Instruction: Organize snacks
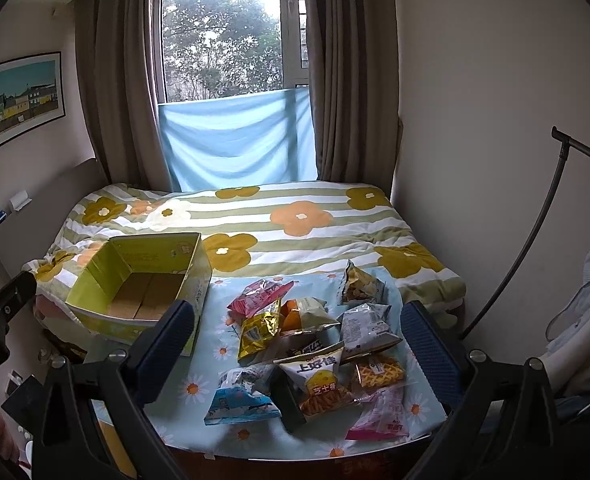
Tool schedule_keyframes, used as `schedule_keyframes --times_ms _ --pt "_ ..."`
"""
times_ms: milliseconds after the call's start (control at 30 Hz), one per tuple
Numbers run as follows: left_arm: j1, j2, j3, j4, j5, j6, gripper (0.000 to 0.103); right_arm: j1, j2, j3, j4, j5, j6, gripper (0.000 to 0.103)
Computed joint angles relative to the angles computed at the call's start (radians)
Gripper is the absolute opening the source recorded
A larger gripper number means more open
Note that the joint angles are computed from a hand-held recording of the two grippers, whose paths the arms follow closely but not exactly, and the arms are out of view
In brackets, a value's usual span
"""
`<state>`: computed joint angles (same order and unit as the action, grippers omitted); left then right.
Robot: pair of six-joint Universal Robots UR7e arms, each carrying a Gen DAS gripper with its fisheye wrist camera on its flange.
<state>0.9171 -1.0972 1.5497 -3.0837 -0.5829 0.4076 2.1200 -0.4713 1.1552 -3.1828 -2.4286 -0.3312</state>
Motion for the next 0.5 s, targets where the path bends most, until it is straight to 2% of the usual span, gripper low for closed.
schedule_keyframes --times_ms 500 --pt "0.0 0.003 -0.004 0.0 0.001 0.0 0.102 0.002 0.0 -0.001 0.008 -0.001 0.007 0.103"
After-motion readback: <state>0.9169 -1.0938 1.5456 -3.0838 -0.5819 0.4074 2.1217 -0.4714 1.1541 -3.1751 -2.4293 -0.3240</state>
